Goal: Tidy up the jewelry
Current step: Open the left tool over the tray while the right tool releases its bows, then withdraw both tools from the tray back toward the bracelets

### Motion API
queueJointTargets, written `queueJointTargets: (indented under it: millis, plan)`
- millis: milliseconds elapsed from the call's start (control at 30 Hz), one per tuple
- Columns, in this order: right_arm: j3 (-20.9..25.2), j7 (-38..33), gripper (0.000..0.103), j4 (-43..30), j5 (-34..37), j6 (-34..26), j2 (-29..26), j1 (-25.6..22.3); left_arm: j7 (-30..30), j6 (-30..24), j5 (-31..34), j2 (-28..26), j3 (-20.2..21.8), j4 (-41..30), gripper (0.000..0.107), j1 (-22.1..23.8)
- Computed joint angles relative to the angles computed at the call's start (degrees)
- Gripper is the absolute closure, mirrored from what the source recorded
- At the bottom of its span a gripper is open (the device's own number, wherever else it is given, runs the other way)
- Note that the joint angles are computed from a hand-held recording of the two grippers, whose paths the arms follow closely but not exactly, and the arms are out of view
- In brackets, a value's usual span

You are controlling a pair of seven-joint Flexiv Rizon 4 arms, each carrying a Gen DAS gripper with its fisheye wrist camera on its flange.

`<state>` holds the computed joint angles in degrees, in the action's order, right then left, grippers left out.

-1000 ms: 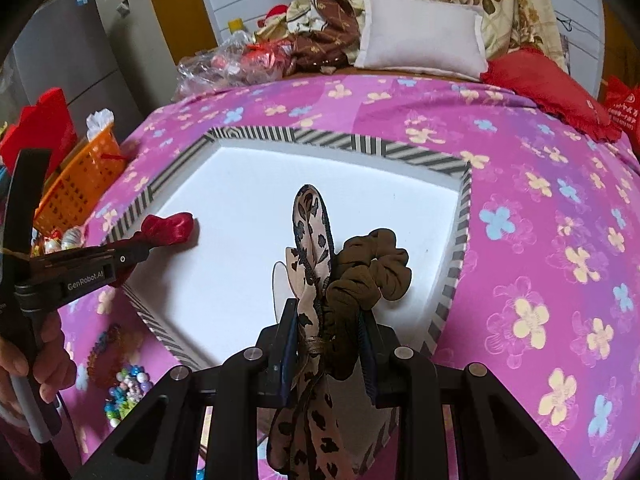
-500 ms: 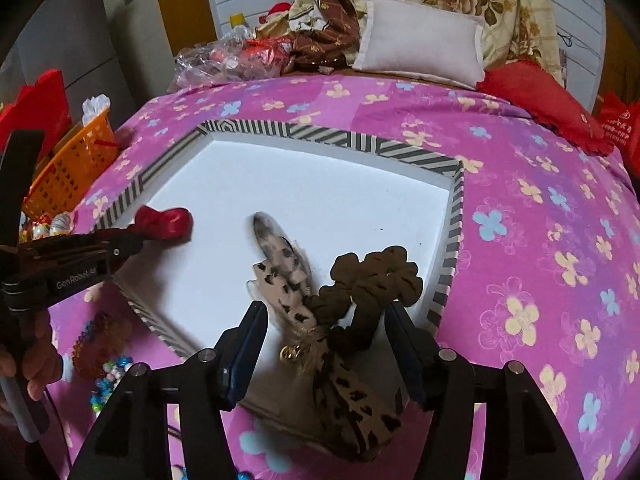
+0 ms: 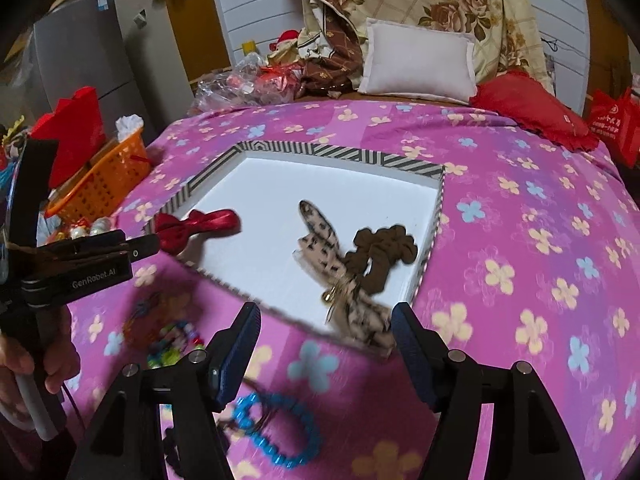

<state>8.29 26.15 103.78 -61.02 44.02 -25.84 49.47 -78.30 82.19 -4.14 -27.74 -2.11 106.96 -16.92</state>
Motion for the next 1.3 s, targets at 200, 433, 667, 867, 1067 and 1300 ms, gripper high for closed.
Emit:
queueJointTargets:
  millis: [200, 433, 667, 867, 1067, 1300]
  plan:
    - [1.1, 3.0, 0.037, 0.4, 0.3, -1.9, 0.4, 2.0, 3.5, 3.3, -3.3, 4.9, -5.6, 8.6, 0.047, 4.8]
    - [2.4, 3.7, 0.037, 1.1, 1.9, -4.5, 1.0, 3.8, 8.2, 6.0, -10.2, 9.3, -12.0, 17.1, 0.047, 9.8]
    - [2.9, 6.9, 0.029, 3.0, -0.1, -4.4, 2.3, 3.8, 11.5, 8.1, -16.0, 12.6, -15.8, 22.2, 0.047, 12.2]
    - [3.4, 7.6, 0.029, 3.6, -0.8, -4.8, 2.7, 3.8, 15.2, 8.6, -21.2, 13.9, -20.1, 25.4, 0.047, 14.6]
    - [3.8, 7.4, 0.029, 3.4, -0.4, -5.2, 2.7, 4.0, 19.1, 9.2, -27.2, 15.5, -24.4, 27.7, 0.047, 16.6]
    - [4.0, 7.2, 0.029, 2.6, -0.6, -6.4, 2.7, 4.8, 24.1, 12.3, -33.6, 16.9, -28.7, 30.1, 0.047, 18.3]
